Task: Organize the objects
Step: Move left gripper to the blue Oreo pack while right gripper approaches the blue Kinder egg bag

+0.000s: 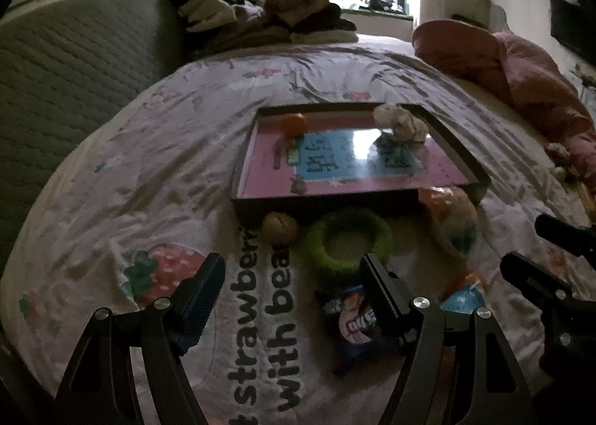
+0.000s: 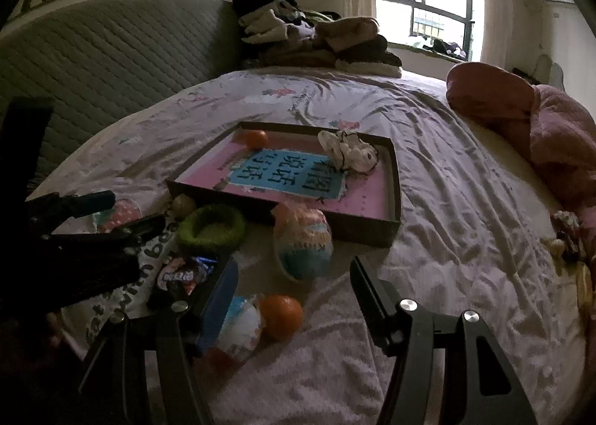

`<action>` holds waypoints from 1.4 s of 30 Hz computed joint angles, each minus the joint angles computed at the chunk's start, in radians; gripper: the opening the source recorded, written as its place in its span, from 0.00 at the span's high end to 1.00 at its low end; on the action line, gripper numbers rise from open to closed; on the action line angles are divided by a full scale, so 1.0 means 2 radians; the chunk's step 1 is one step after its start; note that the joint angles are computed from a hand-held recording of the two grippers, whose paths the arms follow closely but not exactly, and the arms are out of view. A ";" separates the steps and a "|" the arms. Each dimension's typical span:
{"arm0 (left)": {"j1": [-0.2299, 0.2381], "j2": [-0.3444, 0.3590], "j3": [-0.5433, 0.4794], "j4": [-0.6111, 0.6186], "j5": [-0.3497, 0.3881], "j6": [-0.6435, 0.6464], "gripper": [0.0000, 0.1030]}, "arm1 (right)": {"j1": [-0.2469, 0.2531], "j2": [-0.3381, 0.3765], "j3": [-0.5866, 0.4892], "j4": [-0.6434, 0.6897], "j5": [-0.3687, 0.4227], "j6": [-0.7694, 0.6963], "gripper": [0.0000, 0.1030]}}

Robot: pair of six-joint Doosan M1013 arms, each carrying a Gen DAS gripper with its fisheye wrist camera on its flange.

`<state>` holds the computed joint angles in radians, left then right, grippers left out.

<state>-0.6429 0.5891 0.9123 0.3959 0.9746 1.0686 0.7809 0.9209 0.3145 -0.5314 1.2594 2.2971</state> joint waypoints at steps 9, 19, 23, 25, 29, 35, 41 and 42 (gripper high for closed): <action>-0.002 -0.003 0.010 0.008 0.002 0.005 0.27 | 0.002 -0.006 0.014 0.006 -0.007 -0.007 0.40; -0.004 -0.008 0.025 -0.002 0.003 0.023 0.27 | 0.004 -0.009 0.023 0.015 -0.012 -0.008 0.40; -0.006 -0.009 0.028 -0.005 0.006 0.030 0.27 | 0.006 -0.013 0.033 0.018 -0.017 -0.006 0.40; -0.006 -0.009 0.029 -0.005 0.006 0.032 0.27 | 0.007 -0.014 0.036 0.019 -0.019 -0.005 0.40; -0.007 -0.010 0.030 -0.009 0.008 0.035 0.27 | 0.009 -0.016 0.042 0.013 -0.025 0.002 0.40; -0.009 -0.013 0.037 -0.012 0.006 0.044 0.27 | 0.014 -0.012 0.036 0.003 -0.018 -0.003 0.40; -0.010 -0.016 0.045 -0.017 0.004 0.055 0.27 | 0.017 -0.018 0.049 0.002 -0.028 0.008 0.40; -0.011 -0.018 0.048 -0.018 0.001 0.057 0.27 | 0.017 -0.018 0.051 0.002 -0.028 0.011 0.40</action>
